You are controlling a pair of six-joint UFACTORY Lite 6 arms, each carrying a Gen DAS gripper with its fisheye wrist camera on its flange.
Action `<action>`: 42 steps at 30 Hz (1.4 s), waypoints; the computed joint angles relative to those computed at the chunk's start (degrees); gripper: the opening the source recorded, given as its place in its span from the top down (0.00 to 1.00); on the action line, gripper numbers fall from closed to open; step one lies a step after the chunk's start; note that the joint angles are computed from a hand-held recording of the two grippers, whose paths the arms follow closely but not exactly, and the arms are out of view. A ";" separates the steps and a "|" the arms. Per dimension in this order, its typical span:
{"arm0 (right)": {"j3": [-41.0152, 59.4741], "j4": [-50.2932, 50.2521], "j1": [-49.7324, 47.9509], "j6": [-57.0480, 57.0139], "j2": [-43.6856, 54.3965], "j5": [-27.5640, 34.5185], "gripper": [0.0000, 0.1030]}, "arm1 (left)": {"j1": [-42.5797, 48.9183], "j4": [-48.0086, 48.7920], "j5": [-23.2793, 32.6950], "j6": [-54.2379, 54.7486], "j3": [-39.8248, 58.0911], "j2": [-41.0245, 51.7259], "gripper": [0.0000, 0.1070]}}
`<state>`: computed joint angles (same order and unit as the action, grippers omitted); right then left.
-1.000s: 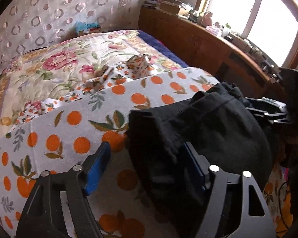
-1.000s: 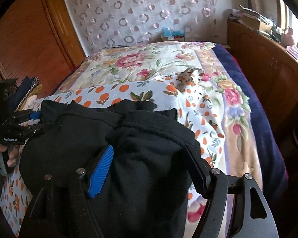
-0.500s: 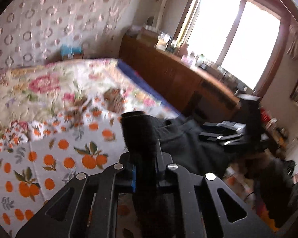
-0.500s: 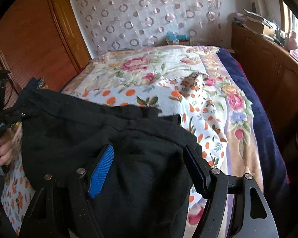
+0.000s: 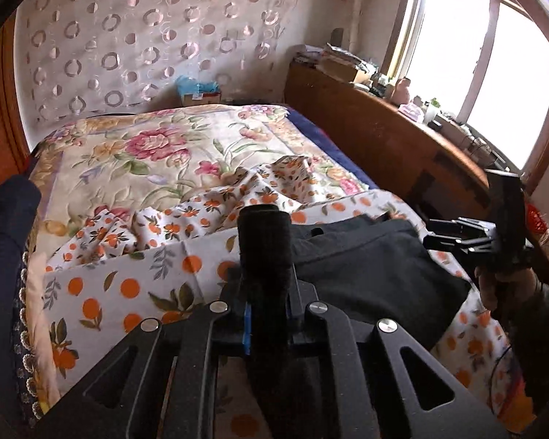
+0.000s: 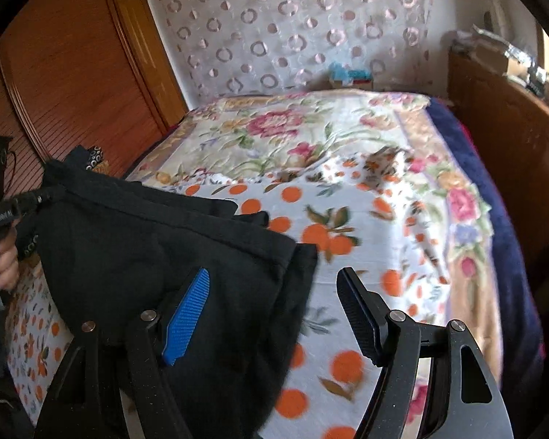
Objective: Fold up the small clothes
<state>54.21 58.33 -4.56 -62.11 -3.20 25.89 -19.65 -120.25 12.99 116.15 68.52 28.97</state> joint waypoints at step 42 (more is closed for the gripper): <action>12.94 7.56 15.65 -12.30 1.11 -3.88 0.89 | 15.46 -2.62 9.19 7.00 -38.41 -49.30 0.88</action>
<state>67.15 65.89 11.09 -74.41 -2.09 22.01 -4.19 -122.87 22.19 123.15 30.10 -20.33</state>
